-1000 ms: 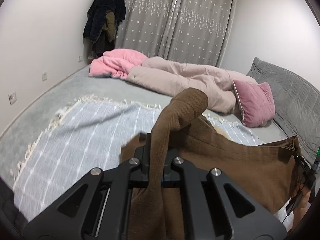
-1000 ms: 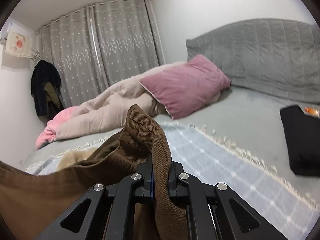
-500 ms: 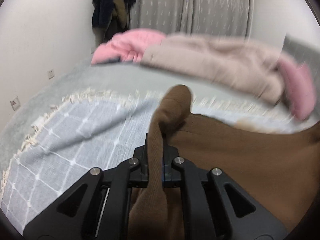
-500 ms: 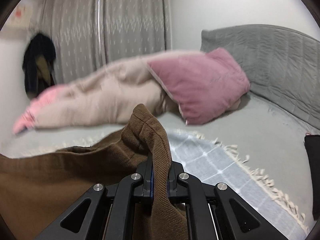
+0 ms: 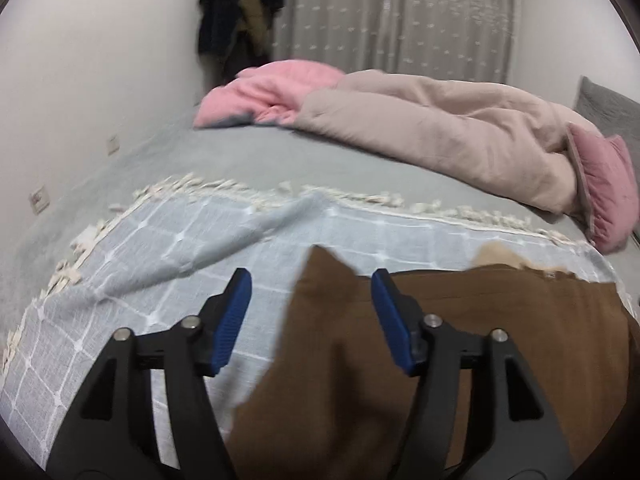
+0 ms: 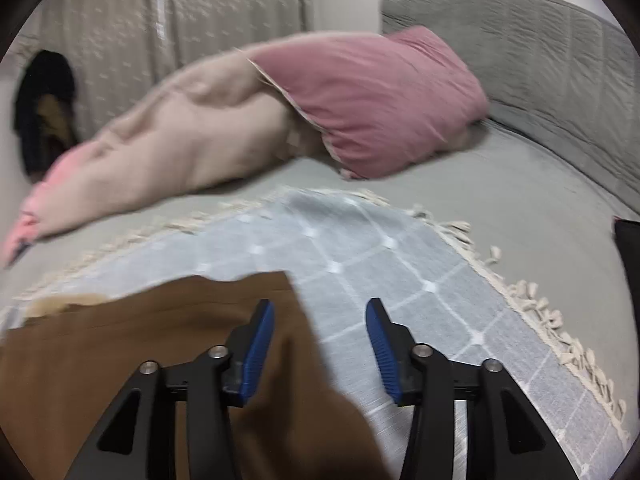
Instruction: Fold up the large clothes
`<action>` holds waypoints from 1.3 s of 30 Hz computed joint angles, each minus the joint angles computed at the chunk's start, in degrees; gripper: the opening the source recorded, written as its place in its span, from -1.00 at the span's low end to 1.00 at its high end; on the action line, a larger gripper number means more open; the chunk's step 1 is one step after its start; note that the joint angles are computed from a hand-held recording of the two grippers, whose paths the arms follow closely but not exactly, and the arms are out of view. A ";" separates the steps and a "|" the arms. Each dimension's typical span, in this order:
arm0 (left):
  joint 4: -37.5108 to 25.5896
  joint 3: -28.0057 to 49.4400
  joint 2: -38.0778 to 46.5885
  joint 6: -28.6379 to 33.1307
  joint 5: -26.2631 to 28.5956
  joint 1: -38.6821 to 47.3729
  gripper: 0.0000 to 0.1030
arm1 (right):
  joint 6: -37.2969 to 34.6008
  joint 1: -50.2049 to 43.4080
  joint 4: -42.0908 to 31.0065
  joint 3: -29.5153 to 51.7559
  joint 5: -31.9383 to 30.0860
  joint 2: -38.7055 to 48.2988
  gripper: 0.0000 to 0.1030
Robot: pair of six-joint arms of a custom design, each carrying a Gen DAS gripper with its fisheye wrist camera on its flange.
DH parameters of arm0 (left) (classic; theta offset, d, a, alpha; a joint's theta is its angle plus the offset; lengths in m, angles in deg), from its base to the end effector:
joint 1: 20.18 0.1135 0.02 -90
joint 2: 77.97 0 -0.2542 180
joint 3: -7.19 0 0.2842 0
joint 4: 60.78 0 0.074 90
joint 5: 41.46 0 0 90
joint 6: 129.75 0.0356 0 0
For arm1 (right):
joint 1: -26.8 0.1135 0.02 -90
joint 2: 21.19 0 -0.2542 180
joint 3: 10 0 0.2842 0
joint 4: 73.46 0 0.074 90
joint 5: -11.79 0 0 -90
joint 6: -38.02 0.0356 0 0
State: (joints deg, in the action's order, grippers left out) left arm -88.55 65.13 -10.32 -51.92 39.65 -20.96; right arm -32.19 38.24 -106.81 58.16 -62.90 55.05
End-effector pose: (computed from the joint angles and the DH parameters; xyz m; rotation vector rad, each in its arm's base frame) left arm 0.2901 0.0016 0.2342 -0.3043 2.1952 0.0478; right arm 0.3176 0.0547 0.2488 0.3011 2.2429 -0.0181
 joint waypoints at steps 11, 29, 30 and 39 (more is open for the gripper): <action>-1.30 6.19 16.77 4.11 1.00 -0.42 0.40 | -3.78 6.91 0.40 9.37 -9.96 16.78 0.18; -22.90 -3.40 -16.52 -9.02 3.89 -14.17 0.75 | 11.14 18.98 -14.01 -5.77 1.72 -14.24 0.35; -23.20 -5.08 -17.52 -11.80 3.41 -18.23 0.75 | 13.05 23.44 -14.29 -6.02 2.75 -14.14 0.35; -31.96 -20.83 -39.00 -8.19 5.27 -10.32 0.64 | 17.01 27.85 -22.10 -21.58 8.40 -26.52 0.36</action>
